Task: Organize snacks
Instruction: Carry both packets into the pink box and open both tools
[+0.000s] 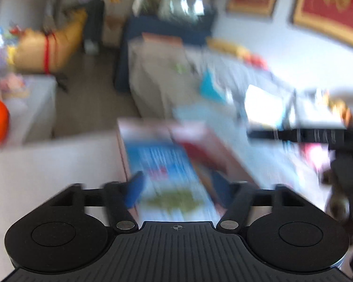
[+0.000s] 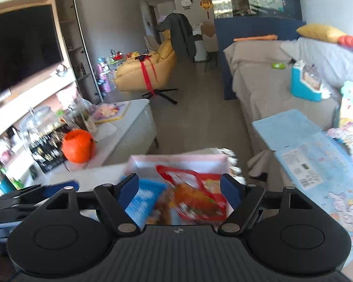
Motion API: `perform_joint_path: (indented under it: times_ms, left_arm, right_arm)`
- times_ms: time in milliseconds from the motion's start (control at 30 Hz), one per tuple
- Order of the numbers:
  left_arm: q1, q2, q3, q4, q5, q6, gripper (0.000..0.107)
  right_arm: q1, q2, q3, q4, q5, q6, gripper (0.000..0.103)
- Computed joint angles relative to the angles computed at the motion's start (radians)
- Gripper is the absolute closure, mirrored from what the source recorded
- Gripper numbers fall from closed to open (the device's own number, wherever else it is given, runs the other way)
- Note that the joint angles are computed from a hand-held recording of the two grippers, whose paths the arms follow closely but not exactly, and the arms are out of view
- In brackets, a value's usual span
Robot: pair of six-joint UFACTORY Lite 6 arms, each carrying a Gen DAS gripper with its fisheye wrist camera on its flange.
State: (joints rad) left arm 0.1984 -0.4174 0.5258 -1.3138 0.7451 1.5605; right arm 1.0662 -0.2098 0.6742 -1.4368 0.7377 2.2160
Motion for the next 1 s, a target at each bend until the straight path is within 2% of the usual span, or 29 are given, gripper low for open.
perform_joint_path:
  times_ms: [33,100,167,233,367,400,467,533,600,633,700,767,800,833,900,1000]
  left_arm:
    - [-0.032,0.010,0.001,0.045,-0.035,-0.036,0.070]
    - [-0.096,-0.004,-0.014,0.010,-0.146,-0.011,0.075]
    - [-0.164,0.050,0.019,-0.059,-0.252,0.028,0.075]
    - [-0.217,0.157,0.093,-0.095,-0.288,0.040,0.075]
    - [-0.329,0.256,0.159,-0.312,-0.406,0.258,0.075]
    - [-0.331,0.265,0.169,-0.330,-0.391,0.259,0.075]
    - [-0.270,0.232,0.150,-0.335,-0.287,0.214,0.075]
    - [-0.153,0.120,0.080,-0.270,-0.167,0.151,0.075]
    - [-0.059,0.018,0.018,-0.224,-0.113,0.146,0.075]
    - [-0.016,-0.029,-0.006,-0.190,-0.092,0.130,0.074]
    - [0.125,-0.092,-0.043,-0.103,0.010,0.108,0.074]
    - [0.230,-0.086,-0.052,-0.056,0.101,0.106,0.074]
    - [0.261,-0.063,-0.046,-0.038,0.135,0.104,0.074]
    - [0.268,-0.037,-0.037,-0.032,0.145,0.105,0.074]
    - [0.273,-0.010,-0.033,-0.035,0.142,0.122,0.074]
    - [0.262,0.024,-0.020,-0.052,0.143,0.129,0.074]
  right_arm:
    - [0.023,0.002,-0.007,0.014,0.028,0.002,0.026]
    - [0.063,-0.006,-0.031,0.041,0.061,0.026,0.026]
    - [0.090,-0.027,-0.061,0.053,0.064,0.065,0.026]
    - [0.139,-0.043,-0.077,0.074,0.093,0.081,0.026]
    - [0.233,-0.020,-0.067,0.115,0.192,0.063,0.026]
    - [0.230,-0.008,-0.061,0.115,0.190,0.057,0.026]
    - [0.192,0.008,-0.052,0.094,0.145,0.062,0.026]
    - [0.139,0.024,-0.051,0.048,0.086,0.079,0.026]
    - [0.092,0.058,-0.040,-0.009,0.038,0.084,0.026]
    - [0.063,0.096,-0.013,-0.032,-0.004,0.072,0.026]
    - [0.014,0.165,0.037,-0.077,-0.128,0.066,0.026]
    - [-0.035,0.246,0.092,-0.186,-0.287,0.140,0.030]
    - [-0.059,0.296,0.130,-0.230,-0.363,0.169,0.047]
    - [-0.069,0.347,0.171,-0.233,-0.399,0.169,0.046]
    - [-0.073,0.404,0.223,-0.249,-0.381,0.201,0.048]
    - [-0.102,0.411,0.255,-0.165,-0.344,0.120,0.060]
